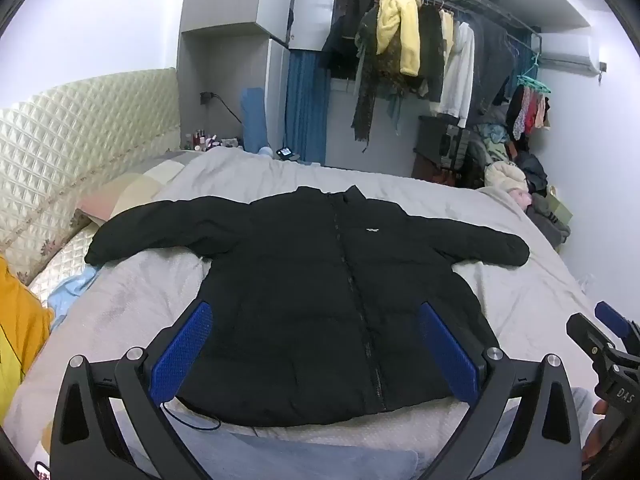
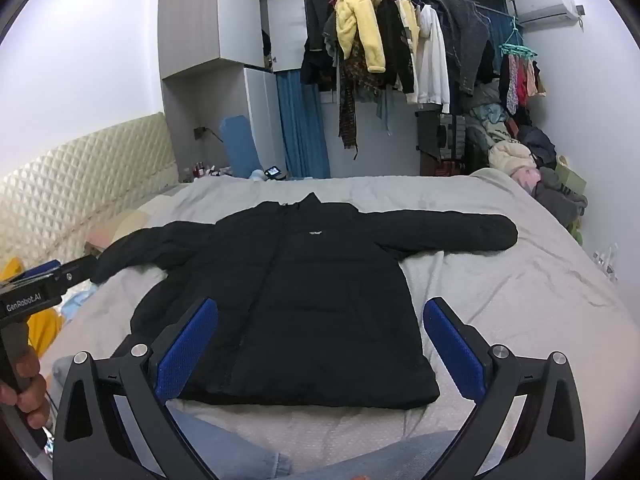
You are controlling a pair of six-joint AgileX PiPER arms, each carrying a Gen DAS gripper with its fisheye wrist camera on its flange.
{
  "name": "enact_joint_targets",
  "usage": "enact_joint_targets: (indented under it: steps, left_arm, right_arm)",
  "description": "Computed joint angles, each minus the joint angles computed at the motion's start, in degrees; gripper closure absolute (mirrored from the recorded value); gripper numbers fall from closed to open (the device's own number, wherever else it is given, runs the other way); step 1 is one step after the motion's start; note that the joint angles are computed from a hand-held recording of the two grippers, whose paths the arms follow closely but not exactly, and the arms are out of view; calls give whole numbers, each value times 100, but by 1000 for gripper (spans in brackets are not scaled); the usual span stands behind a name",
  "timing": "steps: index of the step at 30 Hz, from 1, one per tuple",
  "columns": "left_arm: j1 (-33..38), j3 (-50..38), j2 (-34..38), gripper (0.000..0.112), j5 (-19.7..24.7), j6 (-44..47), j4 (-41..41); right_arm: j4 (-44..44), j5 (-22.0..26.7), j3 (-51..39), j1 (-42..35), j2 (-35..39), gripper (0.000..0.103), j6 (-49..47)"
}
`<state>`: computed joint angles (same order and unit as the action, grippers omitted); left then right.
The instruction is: Fold large clothes
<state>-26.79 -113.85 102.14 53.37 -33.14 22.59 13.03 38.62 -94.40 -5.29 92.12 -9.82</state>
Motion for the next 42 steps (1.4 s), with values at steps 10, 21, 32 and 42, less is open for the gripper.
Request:
enact_joint_targets:
  steps: [10, 21, 32, 42]
  left_arm:
    - [-92, -298, 141, 9, 292, 58, 35]
    - [-133, -233, 136, 9, 260, 31, 59]
    - [-123, -191, 127, 9, 208, 75, -4]
    - [-79, -137, 118, 9, 127, 92, -84]
  right_arm:
    - [-30, 328, -282, -47, 63, 0, 83]
    - [-32, 293, -232, -82, 90, 0, 63]
    - [24, 227, -150, -135, 106, 0, -7]
    - [-69, 184, -145, -130, 140, 0, 43]
